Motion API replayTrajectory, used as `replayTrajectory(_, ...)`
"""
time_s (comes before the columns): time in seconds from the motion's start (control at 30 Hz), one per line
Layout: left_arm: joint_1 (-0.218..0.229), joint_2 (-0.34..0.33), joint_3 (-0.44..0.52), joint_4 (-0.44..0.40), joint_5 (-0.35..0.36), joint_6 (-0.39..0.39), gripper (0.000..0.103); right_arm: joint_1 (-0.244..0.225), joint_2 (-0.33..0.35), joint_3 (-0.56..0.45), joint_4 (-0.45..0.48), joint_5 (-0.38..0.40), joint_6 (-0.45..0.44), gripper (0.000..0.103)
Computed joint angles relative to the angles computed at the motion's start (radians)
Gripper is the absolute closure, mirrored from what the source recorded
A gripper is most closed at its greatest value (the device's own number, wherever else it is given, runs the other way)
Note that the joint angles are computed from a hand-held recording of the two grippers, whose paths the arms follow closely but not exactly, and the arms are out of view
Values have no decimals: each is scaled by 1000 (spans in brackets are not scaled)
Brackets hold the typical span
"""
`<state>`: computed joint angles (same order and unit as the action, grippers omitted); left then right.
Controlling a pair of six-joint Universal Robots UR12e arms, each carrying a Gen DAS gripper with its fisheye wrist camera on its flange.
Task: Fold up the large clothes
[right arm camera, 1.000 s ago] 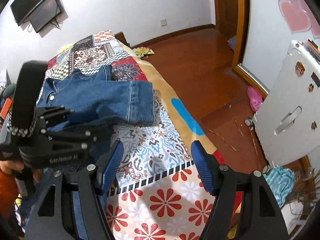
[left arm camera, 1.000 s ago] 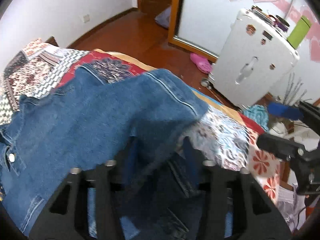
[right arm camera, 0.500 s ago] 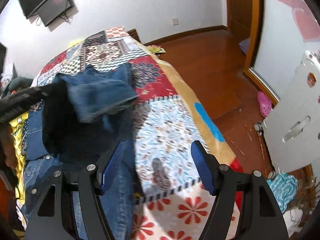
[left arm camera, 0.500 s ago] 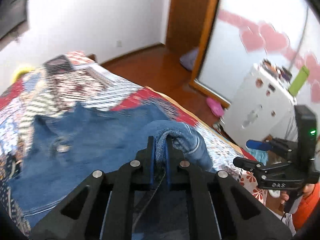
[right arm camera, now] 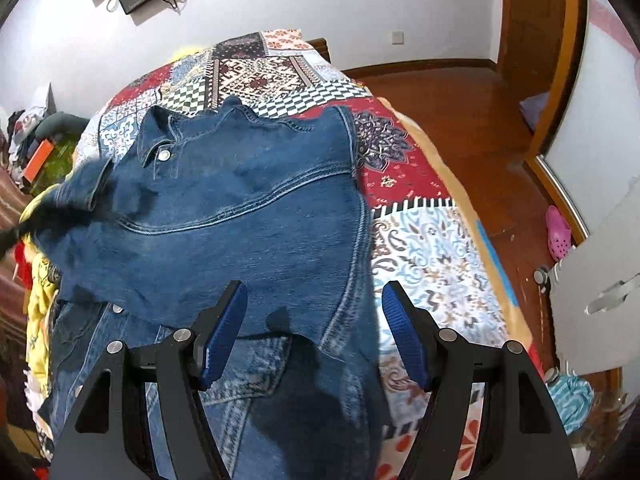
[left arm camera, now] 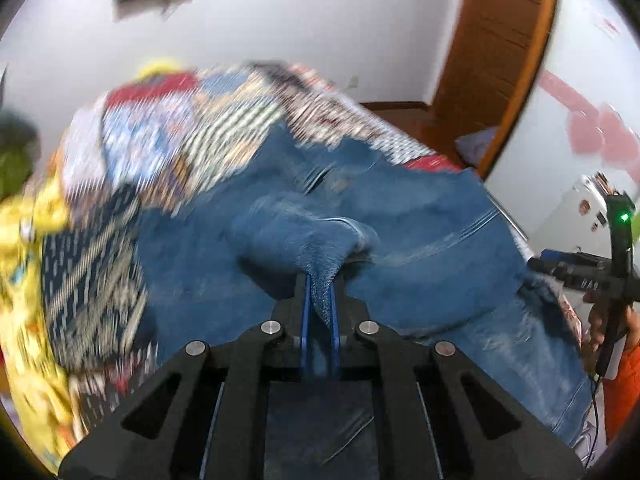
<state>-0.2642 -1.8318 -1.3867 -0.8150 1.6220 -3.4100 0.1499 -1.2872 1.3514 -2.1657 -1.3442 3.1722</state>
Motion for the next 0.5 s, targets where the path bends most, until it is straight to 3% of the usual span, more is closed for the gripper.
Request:
replayTrajectory(0.17,49,56,-136,23,-130,-115,94,9,3,-7,29,-17,5,37)
replayTrajectory(0.2,47,62,-152,21,-131,-130,88,11,4,-9,33,-23,2,37)
replayTrajectory(0.27,40,66,-168,-17,-105,-162,79,15,2,-9,46,-38,-10,37)
replayTrajectory(0.37,35,73,-177,-12,-93,-157,75,19,5,-16,65,-54,-15,37)
replayTrajectory(0.5,7,63,-144,-44,56,-123,42,23,5,-19,75,-63,-10,37)
